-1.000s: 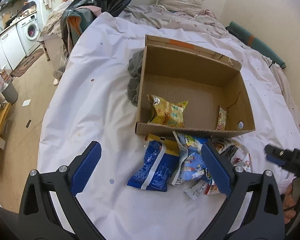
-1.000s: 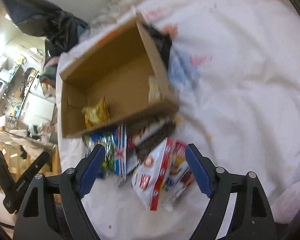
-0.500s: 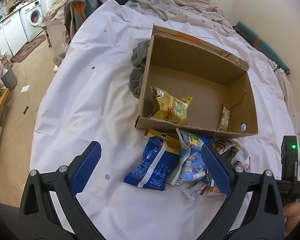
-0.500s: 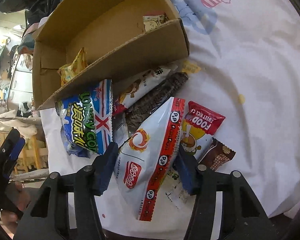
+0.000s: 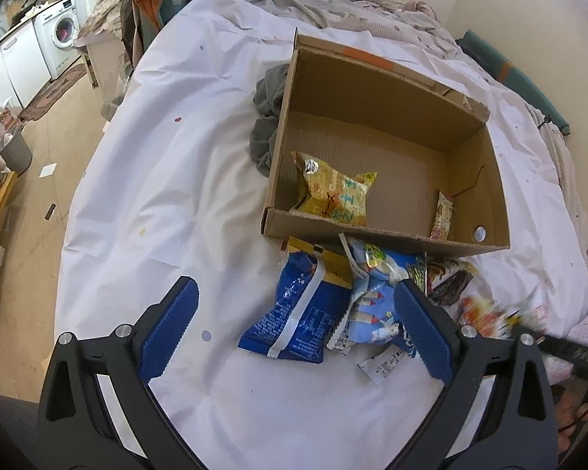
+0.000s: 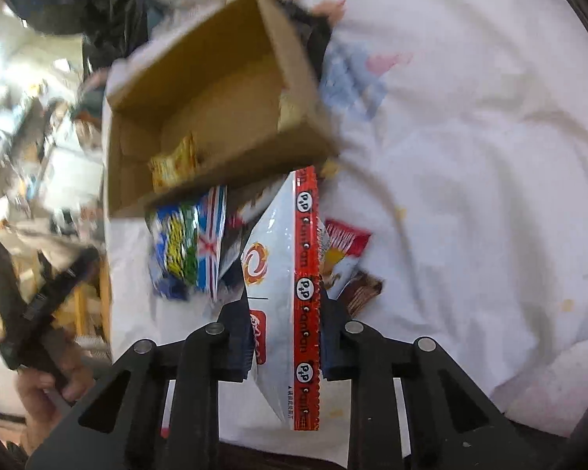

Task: Organize snacks
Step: 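Grasp the white-and-red PP wafer pack with the right gripper, then grasp the blue chip bag with the left gripper while the right gripper holds the PP pack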

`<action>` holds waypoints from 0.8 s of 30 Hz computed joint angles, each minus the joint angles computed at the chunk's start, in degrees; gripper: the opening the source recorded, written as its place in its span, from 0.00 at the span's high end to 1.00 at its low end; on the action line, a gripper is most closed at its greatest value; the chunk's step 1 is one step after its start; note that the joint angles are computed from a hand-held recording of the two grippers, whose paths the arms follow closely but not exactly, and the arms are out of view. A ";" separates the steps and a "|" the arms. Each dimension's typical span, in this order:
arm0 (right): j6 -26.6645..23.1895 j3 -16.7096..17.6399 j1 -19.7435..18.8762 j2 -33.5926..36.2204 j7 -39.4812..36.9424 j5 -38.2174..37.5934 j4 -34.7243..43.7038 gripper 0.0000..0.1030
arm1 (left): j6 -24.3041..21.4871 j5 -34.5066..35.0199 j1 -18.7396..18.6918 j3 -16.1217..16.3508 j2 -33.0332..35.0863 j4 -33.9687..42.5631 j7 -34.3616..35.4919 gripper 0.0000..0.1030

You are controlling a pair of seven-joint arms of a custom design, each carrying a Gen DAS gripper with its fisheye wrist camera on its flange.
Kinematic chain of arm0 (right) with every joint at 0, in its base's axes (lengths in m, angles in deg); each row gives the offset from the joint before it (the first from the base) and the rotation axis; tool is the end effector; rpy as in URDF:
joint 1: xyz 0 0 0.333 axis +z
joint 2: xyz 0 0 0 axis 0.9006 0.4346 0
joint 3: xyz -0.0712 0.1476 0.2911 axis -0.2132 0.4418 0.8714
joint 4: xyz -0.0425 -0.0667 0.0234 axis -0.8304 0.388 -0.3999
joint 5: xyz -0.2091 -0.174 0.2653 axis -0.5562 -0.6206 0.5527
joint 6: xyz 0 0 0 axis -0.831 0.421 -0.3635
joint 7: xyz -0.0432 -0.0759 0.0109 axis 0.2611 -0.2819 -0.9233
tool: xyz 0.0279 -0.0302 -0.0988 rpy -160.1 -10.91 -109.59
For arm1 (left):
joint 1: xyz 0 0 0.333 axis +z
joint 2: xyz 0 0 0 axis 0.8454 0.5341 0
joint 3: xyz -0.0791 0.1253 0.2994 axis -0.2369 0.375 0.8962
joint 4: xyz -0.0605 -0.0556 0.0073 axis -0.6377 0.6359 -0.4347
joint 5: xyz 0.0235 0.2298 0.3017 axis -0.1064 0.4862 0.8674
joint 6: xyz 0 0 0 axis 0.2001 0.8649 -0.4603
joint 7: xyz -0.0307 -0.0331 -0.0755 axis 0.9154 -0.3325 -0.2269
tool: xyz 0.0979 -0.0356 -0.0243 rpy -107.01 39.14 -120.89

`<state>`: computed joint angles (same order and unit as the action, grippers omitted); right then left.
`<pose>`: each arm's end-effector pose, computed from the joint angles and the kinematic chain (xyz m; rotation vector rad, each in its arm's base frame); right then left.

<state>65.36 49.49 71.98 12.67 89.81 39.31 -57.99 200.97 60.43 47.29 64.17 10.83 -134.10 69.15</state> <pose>0.4707 0.0380 0.5366 -1.7116 1.8726 0.2639 0.4489 -0.2193 0.5825 -2.1562 1.7494 -0.6429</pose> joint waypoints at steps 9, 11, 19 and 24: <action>9.04 -2.26 1.41 -2.03 -4.53 12.93 -1.28 0.76 | -0.97 -1.61 -0.87 0.40 1.56 0.24 1.29 0.04; 9.57 -2.42 1.67 -1.82 -4.83 15.09 -1.32 0.76 | -1.01 -3.22 -1.41 0.73 2.17 0.44 2.83 0.04; 10.17 -1.76 1.53 -1.58 -3.90 14.30 -1.56 0.76 | 0.22 -11.00 -4.32 0.72 8.32 4.30 11.34 0.04; 9.88 -1.55 1.30 -1.59 -3.16 13.00 -1.64 0.76 | -2.54 -10.53 -5.08 -0.04 13.95 9.18 11.46 0.13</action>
